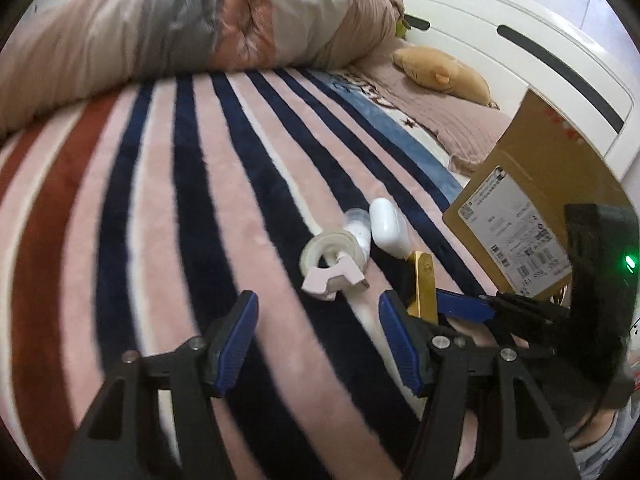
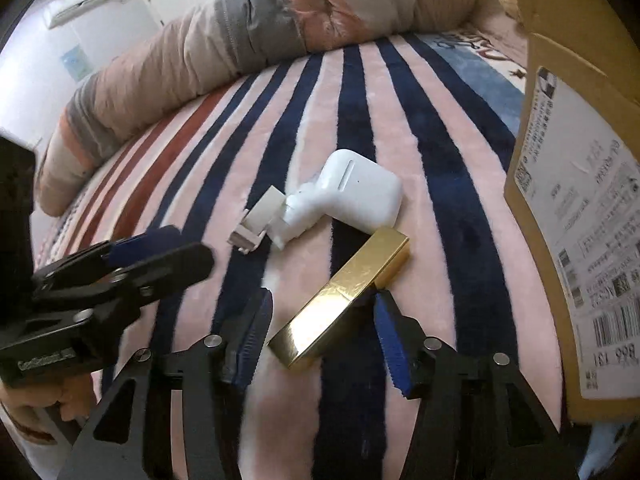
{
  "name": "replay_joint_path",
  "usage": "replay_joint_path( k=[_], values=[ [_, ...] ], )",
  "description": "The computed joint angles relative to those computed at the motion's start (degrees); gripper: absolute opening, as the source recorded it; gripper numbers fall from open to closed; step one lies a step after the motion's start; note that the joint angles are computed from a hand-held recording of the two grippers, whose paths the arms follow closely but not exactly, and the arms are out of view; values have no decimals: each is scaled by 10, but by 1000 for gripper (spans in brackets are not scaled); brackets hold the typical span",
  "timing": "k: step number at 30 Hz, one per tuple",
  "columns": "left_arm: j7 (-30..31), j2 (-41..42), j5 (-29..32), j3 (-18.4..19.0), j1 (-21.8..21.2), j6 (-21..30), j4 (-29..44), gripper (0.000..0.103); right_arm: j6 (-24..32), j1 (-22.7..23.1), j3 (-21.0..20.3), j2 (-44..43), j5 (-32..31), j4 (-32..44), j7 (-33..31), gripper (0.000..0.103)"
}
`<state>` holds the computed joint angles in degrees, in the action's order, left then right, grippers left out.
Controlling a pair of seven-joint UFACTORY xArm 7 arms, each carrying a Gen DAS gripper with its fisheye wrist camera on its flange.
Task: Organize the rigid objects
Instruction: 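Grasp the gold lipstick tube with the right gripper while the left grasps the tape roll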
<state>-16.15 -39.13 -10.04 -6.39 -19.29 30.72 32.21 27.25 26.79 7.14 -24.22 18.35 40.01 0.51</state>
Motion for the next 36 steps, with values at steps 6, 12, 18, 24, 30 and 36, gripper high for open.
replay_joint_path(
  k=[6, 12, 18, 24, 30, 36],
  values=[
    [27, 72, -38, 24, -24, -59, 18, 59, -40, 21, -18, -6, 20, -25, -43, 45],
    [34, 90, -42, 21, -19, -54, 31, 38, -8, 23, -32, -30, 20, -28, -80, 22],
    [7, 17, -5, -8, 7, 3, 7, 38, 50, 22, -32, -74, 18, -37, -128, 14],
    [-34, -66, 55, -41, 33, 100, -15, 38, 64, 6, -14, -102, 0, -55, -125, 14],
    [-73, -82, 69, -55, 37, 79, -47, 52, 43, -2, 8, -88, -27, -58, -94, 14],
    [-138, -93, 97, -76, 51, 43, -74, 37, 7, -1, 17, -70, -57, -60, -84, 14]
  ],
)
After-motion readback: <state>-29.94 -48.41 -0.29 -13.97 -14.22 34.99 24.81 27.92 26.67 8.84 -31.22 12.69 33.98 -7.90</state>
